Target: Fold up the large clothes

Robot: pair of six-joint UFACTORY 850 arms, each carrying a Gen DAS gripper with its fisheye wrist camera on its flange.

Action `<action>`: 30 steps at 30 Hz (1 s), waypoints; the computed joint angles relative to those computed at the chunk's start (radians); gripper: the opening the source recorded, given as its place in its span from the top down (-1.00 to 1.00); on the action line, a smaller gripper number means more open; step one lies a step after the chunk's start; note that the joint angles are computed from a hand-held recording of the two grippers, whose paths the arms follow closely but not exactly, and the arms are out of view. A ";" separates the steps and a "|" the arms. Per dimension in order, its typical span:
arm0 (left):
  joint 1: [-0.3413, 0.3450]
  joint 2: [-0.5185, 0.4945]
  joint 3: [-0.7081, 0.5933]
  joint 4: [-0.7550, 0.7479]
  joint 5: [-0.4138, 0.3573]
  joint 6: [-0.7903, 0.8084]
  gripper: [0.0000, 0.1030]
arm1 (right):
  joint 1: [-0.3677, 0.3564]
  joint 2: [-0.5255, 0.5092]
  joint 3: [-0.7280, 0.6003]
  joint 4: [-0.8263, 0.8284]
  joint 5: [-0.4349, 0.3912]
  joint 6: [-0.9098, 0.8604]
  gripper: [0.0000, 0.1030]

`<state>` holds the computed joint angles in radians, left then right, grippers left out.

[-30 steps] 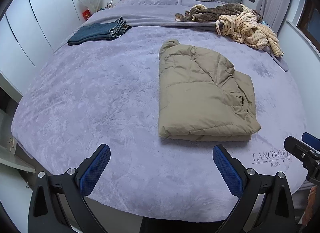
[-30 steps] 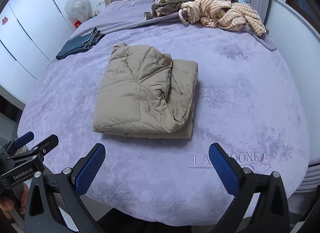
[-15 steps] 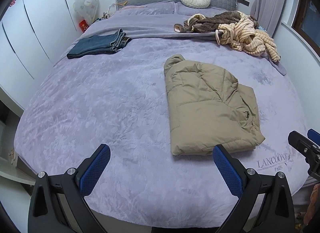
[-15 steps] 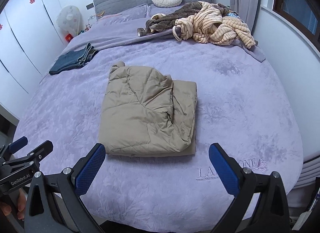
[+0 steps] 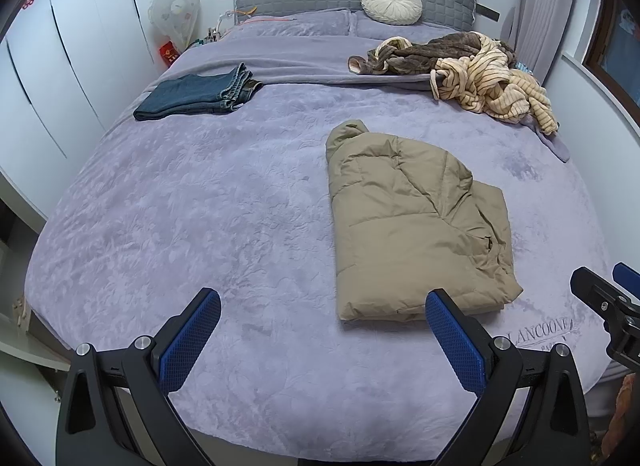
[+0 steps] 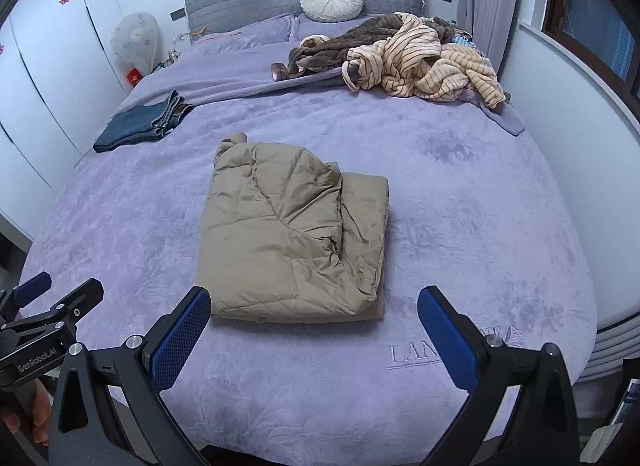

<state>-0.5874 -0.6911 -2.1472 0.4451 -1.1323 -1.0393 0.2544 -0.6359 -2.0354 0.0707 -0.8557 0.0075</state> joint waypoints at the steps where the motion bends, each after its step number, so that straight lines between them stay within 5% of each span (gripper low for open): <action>1: 0.000 0.000 -0.001 0.000 -0.002 -0.002 -0.99 | -0.001 0.001 0.002 0.000 -0.001 0.000 -0.99; 30: -0.011 0.011 0.024 0.015 -0.008 -0.023 -0.99 | -0.012 0.009 0.020 0.001 -0.001 -0.011 -0.99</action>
<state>-0.5984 -0.6801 -2.1232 0.4606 -1.1406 -1.0624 0.2428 -0.6272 -2.0159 0.0720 -0.8567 -0.0036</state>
